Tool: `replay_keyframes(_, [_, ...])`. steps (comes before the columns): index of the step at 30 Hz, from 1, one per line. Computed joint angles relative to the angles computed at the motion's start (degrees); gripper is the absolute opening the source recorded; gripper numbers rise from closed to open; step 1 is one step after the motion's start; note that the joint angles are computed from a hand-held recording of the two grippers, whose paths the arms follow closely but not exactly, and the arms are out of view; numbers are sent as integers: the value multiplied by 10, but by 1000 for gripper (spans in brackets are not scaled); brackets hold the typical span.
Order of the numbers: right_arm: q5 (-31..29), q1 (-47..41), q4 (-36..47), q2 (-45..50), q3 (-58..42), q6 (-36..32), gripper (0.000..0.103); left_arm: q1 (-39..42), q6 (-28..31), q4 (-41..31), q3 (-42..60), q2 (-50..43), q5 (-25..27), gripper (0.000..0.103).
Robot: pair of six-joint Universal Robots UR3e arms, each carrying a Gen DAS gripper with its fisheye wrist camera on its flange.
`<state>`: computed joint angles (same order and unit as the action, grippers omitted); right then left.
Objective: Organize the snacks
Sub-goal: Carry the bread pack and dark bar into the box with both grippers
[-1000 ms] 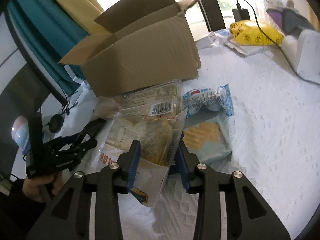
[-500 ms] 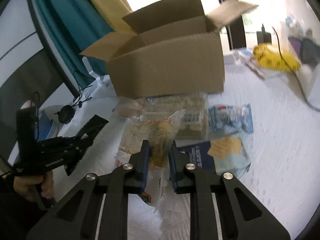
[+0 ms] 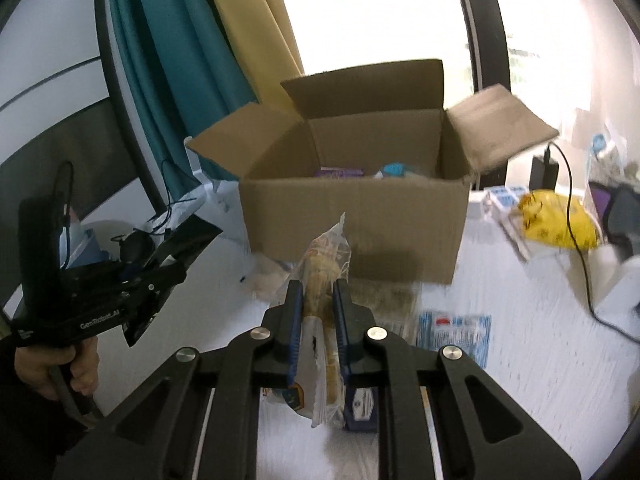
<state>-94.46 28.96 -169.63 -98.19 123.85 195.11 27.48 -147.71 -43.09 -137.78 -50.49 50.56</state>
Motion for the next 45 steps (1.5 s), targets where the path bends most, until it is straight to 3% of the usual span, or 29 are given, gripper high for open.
replay_keyframes(8, [9,-38,21,15,-65,-37,16,-92,-88,153,78,-142,39,26])
replay_keyframes(16, [28,-89,37,46,-151,-74,16,-138,-146,224,167,-253,62,26])
replay_keyframes(30, [23,-132,44,190,-347,-98,17,-197,-202,247,374,-453,98,26])
replay_keyframes(45, [-21,-159,83,357,-526,-98,17,-254,-236,203,605,-644,171,26])
